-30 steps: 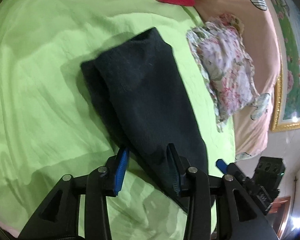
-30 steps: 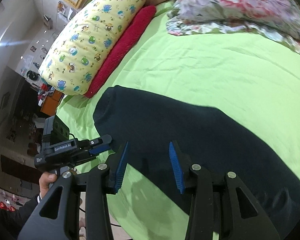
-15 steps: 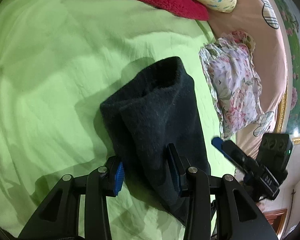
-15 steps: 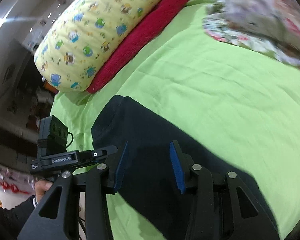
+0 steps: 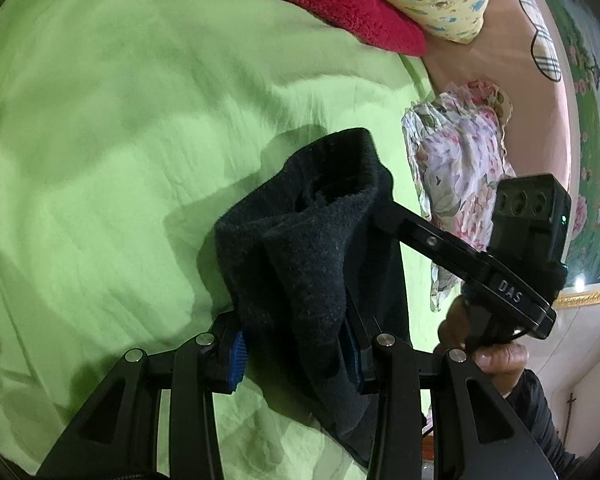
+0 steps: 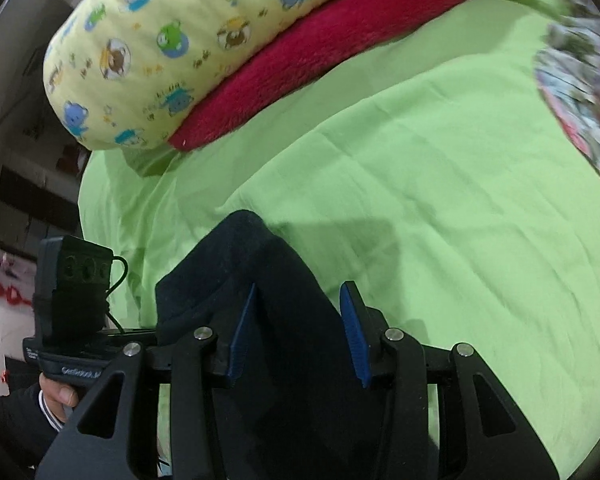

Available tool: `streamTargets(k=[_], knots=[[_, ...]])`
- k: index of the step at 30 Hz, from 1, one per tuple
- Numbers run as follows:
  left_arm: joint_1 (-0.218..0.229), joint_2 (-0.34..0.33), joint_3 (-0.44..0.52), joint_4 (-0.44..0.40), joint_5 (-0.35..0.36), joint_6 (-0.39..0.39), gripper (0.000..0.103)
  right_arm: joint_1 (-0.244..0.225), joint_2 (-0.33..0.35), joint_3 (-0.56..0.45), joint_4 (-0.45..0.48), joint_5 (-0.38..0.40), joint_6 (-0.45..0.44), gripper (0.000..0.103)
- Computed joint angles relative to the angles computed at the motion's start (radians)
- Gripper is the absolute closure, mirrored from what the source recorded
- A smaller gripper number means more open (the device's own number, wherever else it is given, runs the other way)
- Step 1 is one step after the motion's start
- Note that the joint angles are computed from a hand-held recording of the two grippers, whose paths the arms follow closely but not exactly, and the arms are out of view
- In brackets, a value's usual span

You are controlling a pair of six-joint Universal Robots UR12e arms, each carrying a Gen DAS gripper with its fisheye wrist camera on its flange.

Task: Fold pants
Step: 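Grasp the folded end of the pants with the left gripper and lift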

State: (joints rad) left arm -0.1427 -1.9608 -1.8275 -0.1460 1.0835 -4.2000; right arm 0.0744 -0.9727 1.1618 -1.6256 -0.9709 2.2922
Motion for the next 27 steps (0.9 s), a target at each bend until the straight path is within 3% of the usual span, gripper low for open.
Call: streamTargets(k=[6, 8, 11, 18, 27], knots=[[-0.006, -0.003, 0.005, 0.009, 0.026, -0.004, 0.070, 0.022, 0.026, -0.045, 0.055, -0.028, -0.036, 0.060], [-0.009, 0.000, 0.009, -0.006, 0.037, 0.013, 0.076, 0.023, 0.026, -0.050, 0.073, -0.025, -0.041, 0.073], [-0.014, 0.005, 0.014, -0.009, 0.039, 0.037, 0.082, 0.016, 0.012, -0.038, 0.071, -0.017, -0.056, 0.082], [-0.041, 0.019, 0.071, -0.038, 0.044, 0.132, 0.085, -0.036, -0.045, 0.006, 0.060, 0.093, -0.022, 0.083], [-0.084, 0.006, 0.172, -0.063, -0.028, 0.219, 0.085, -0.146, -0.150, 0.119, -0.020, 0.242, 0.044, 0.084]])
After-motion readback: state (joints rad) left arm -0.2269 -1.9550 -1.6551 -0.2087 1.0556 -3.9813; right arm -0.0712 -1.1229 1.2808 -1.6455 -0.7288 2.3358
